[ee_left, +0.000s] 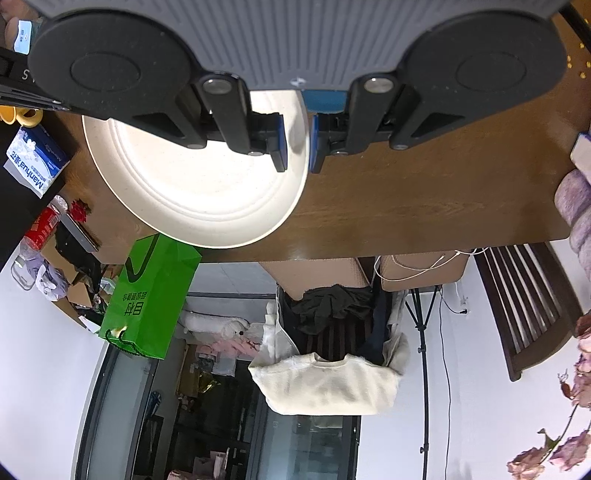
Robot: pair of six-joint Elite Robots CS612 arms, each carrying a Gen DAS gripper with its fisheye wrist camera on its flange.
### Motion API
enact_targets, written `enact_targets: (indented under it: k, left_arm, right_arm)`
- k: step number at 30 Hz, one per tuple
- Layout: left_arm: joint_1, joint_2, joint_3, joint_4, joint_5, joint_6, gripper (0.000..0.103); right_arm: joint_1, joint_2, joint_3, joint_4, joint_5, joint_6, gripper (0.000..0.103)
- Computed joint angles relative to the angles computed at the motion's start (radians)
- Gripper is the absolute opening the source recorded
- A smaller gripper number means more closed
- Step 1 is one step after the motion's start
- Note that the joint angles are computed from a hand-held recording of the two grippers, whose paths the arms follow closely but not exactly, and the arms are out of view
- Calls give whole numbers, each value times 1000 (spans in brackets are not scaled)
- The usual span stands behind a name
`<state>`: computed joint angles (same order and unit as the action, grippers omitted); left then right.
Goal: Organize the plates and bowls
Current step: 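Carry both held cream plates toward the blue bowl and white bowls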
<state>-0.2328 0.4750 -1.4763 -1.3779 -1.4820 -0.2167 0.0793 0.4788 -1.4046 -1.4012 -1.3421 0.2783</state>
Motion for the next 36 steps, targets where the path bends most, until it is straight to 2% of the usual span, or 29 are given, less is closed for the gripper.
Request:
enact_targets:
  k: [36]
  left_arm:
    - [-29, 97, -280, 174, 29, -64, 13]
  right_arm:
    - [11, 96, -264, 157, 28, -50, 11]
